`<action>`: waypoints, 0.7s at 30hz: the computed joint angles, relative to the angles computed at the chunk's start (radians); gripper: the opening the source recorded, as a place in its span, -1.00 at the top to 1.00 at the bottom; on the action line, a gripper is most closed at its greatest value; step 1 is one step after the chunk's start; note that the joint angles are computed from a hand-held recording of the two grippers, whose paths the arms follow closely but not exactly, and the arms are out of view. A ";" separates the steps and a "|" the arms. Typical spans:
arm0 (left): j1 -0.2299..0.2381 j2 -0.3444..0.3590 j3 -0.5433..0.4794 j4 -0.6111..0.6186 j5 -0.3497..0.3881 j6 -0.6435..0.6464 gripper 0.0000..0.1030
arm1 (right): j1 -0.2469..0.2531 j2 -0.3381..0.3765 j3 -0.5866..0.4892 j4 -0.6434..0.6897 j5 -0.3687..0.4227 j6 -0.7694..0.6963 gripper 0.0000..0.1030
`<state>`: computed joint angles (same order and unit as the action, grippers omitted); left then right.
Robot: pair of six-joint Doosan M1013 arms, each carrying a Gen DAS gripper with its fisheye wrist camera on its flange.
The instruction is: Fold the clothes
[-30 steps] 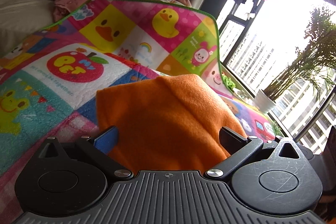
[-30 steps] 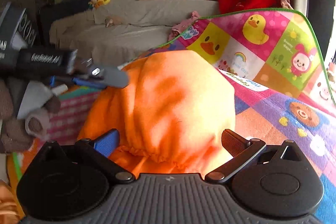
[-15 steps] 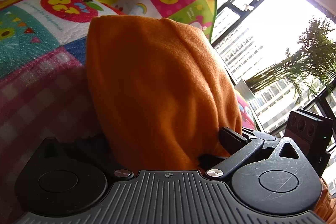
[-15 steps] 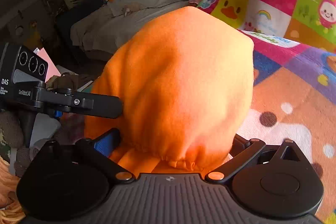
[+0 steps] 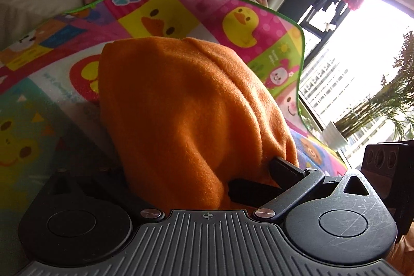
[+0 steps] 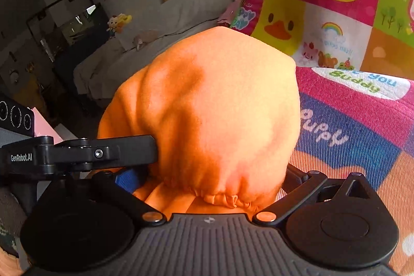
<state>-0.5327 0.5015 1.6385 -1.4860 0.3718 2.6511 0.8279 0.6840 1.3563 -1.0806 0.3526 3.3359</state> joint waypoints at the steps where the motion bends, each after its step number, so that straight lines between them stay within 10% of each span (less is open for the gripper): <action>1: 0.001 0.006 -0.005 -0.013 -0.006 0.014 -1.00 | -0.001 0.006 -0.007 0.000 0.008 -0.003 -0.99; 8: 0.016 0.027 -0.003 -0.136 0.028 0.122 -1.00 | -0.005 -0.005 -0.007 0.073 0.022 -0.113 -1.00; 14: 0.011 0.027 0.006 -0.178 -0.003 0.184 -1.00 | -0.010 -0.080 0.080 -0.202 0.002 0.131 -1.00; 21: 0.004 0.024 0.012 -0.190 -0.029 0.237 -1.00 | -0.026 0.013 -0.127 -0.082 0.255 -0.123 -1.00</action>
<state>-0.5284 0.5252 1.6509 -1.6756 0.3430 2.8877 0.8018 0.6971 1.2297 -1.1629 0.6076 3.2129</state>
